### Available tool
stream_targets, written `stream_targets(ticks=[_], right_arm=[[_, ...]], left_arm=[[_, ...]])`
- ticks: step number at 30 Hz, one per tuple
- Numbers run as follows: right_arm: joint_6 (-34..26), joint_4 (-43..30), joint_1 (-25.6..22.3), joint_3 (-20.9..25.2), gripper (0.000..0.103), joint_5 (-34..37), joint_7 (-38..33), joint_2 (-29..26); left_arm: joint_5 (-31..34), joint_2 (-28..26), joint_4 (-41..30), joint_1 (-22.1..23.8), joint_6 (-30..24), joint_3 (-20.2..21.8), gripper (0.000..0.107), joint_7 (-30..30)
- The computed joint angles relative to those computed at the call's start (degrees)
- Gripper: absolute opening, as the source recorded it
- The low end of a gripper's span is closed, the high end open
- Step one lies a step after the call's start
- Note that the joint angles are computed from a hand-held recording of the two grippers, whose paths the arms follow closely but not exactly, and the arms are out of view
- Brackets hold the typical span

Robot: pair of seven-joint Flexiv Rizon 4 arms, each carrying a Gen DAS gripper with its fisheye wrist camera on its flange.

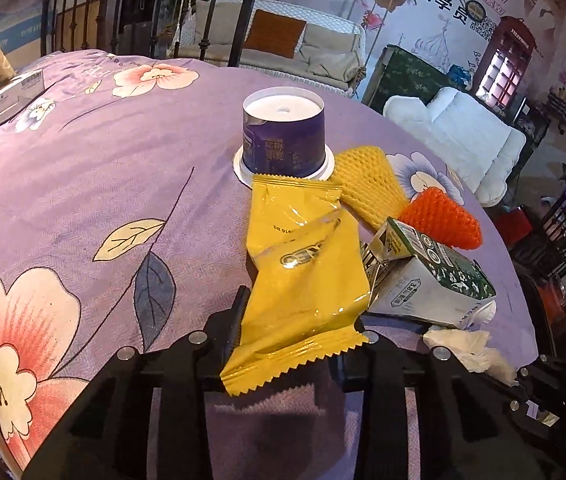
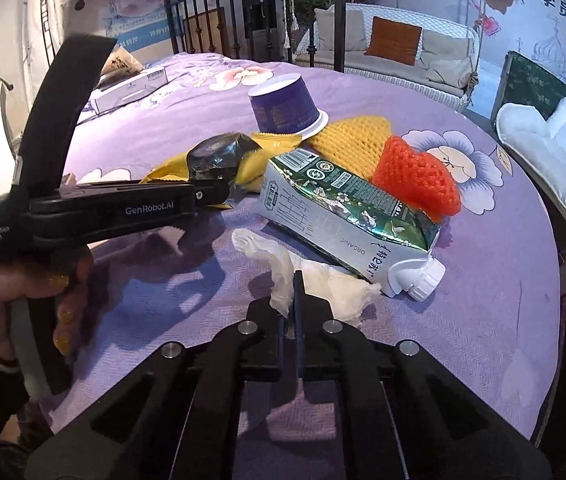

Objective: Collect trash
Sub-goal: 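Grasp the yellow snack wrapper with the left tool while the right tool grasps white tissue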

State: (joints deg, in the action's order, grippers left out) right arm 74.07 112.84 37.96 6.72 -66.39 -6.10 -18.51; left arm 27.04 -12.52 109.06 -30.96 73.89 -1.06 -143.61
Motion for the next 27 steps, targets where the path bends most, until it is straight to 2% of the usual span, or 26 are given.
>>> stream_targets(ticks=[4,7,15,19,27], right_arm=[[0.81,0.65,0.12,-0.48,0.004,-2.92,3.93,0.77],[1.28,1.14,-0.23,-0.28,0.004,-5.19,6.74,1.32],[1.20,2.25,-1.39,1.10,0.004,-10.24,12.00,3.24],[0.35,3.21,-2.34,2.10,0.004,-13.15,14.50,5.11],[-2.09,6.78,-5.43,4.48,0.004,-18.31,21.51,10.42]], left_arm=[[4.49,1.82,-0.03,-1.29,-1.08,1.20,0.029,-4.41],[10.48,3.84,-0.28,-2.02,-3.25,1.24,0.026,-9.47],[22.52,9.52,0.06,-0.67,-8.74,-3.07,0.026,-19.99],[25.40,11.55,-0.11,0.89,-10.25,-6.46,0.026,-21.79],[27.83,11.56,-2.04,1.90,-8.54,-10.43,0.026,-21.99]])
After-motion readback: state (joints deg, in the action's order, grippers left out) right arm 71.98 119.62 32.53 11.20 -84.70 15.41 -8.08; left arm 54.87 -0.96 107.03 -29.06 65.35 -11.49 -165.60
